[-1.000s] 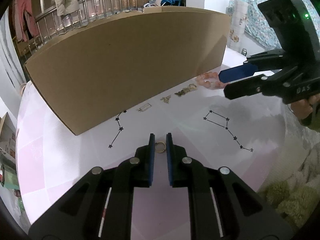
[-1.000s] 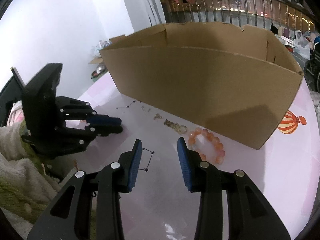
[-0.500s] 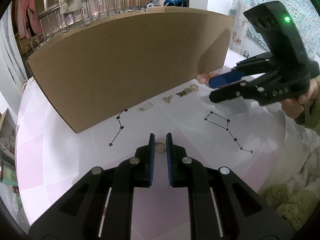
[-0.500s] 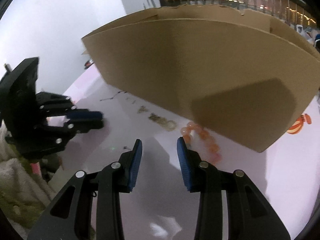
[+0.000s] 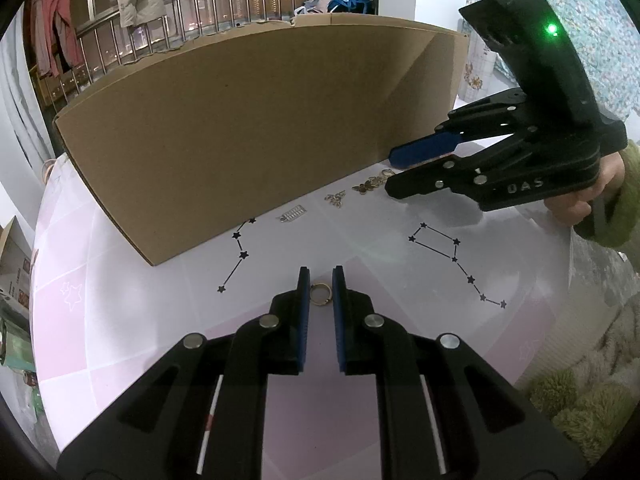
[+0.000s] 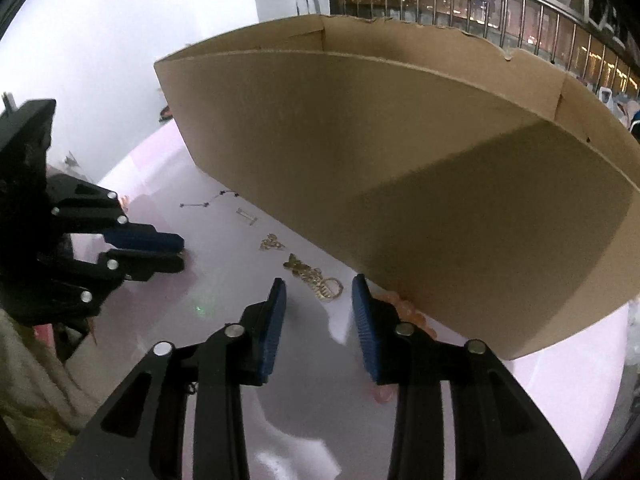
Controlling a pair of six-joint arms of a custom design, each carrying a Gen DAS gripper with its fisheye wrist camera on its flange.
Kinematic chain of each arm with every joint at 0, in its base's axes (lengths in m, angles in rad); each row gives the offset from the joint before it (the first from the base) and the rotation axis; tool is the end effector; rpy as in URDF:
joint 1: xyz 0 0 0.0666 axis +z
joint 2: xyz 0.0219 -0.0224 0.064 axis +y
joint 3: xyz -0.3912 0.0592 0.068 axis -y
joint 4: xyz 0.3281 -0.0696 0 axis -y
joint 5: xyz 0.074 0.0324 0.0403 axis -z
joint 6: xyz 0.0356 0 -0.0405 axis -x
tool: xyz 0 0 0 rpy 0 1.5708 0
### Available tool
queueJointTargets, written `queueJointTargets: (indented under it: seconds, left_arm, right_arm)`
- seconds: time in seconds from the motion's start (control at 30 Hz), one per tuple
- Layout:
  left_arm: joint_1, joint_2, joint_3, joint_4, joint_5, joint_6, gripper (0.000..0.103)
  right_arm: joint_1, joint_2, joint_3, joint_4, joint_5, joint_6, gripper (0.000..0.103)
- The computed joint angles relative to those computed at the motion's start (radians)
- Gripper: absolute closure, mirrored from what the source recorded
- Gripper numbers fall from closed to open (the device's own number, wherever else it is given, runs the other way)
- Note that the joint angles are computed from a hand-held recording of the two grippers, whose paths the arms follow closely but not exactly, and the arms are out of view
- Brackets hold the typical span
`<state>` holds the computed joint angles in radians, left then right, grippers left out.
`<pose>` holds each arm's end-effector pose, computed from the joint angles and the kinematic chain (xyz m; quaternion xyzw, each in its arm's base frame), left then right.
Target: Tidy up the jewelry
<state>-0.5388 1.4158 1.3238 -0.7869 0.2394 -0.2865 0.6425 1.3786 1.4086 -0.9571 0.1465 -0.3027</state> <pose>0.3598 -0.2254 0.4137 0.4117 0.8394 -0.1538 0.3199 0.3294 0.2396 0.4499 -0.1372 0.9364 0.0818 0.3125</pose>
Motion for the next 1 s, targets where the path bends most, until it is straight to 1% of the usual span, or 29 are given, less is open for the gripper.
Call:
queueJointTargets:
  seconds: [0.03, 0.1, 0.2, 0.27, 0.7, 1.0]
  left_arm:
    - [-0.001, 0.0, 0.0, 0.001, -0.001, 0.0, 0.093]
    - [-0.001, 0.0, 0.0, 0.001, -0.002, 0.0, 0.093]
    - [-0.001, 0.0, -0.001, 0.0, -0.001, 0.002, 0.093]
    - [-0.001, -0.003, -0.006, 0.004, 0.0, 0.003, 0.093]
    - [-0.004, -0.003, -0.006, 0.005, -0.003, 0.0, 0.093]
    - [0.0, -0.001, -0.001, -0.004, 0.009, 0.007, 0.093]
  right_arm:
    - [-0.002, 0.001, 0.002, -0.003, -0.001, 0.002, 0.076]
    - [0.0, 0.016, 0.012, -0.002, -0.002, -0.001, 0.083]
    - [-0.006, 0.018, 0.012, -0.001, -0.005, -0.009, 0.088]
    - [-0.011, 0.012, 0.006, 0.0, -0.011, -0.01, 0.09]
    - [0.002, -0.029, -0.042, 0.023, -0.004, -0.05, 0.092]
    - [0.046, -0.09, -0.078, -0.003, 0.011, -0.093, 0.092]
